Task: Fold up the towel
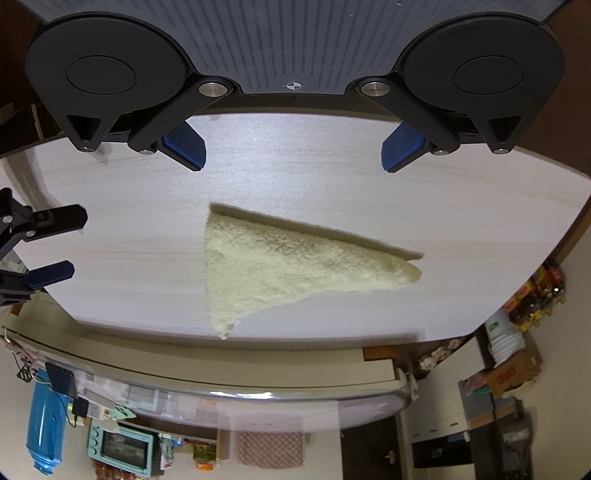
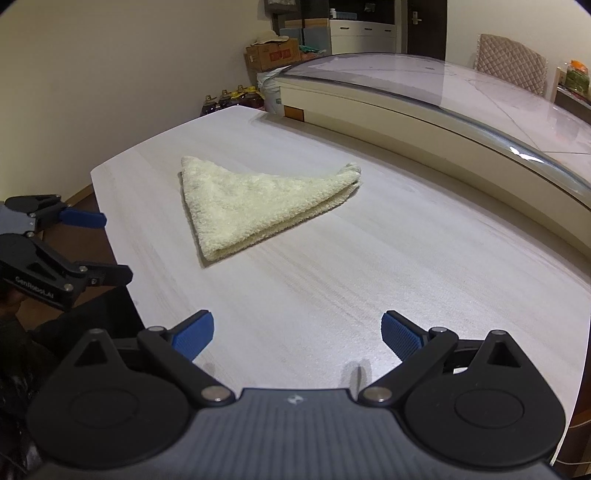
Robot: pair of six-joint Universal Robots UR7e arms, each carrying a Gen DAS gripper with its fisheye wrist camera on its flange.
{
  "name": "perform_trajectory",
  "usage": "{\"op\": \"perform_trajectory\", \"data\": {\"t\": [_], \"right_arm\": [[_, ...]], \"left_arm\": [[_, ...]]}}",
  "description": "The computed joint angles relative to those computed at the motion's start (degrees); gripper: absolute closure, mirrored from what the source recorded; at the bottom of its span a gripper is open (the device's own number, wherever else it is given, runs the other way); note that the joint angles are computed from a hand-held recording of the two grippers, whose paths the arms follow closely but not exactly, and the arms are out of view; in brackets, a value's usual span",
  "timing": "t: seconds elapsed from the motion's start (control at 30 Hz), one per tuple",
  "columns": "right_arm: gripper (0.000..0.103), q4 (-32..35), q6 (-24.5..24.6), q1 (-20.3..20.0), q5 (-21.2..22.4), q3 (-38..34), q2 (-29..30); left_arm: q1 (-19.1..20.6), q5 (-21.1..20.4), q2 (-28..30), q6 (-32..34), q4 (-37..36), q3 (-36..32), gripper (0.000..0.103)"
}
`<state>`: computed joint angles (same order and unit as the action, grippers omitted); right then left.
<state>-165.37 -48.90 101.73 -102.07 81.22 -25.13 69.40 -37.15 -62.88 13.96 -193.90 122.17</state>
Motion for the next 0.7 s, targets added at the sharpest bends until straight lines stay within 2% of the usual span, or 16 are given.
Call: {"op": "perform_trajectory", "data": {"t": [0.37, 0.5, 0.7], "right_arm": [[0.004, 1.26, 1.12, 0.66, -1.96, -1.77, 1.11], [0.004, 1.15, 1.82, 0.88, -1.96, -1.97, 1.36], [0.004, 1.2, 3.47, 1.49, -1.37, -3.52, 2.61]], "left_arm": [[1.21, -2.19, -0.21, 1.04, -0.6, -0.64, 0.0], [1.9, -3.38, -0.12, 3.9, -2.66, -0.59, 0.0], [4.45, -7.9, -1.8, 5.35, -1.75, -1.51, 0.0]]}}
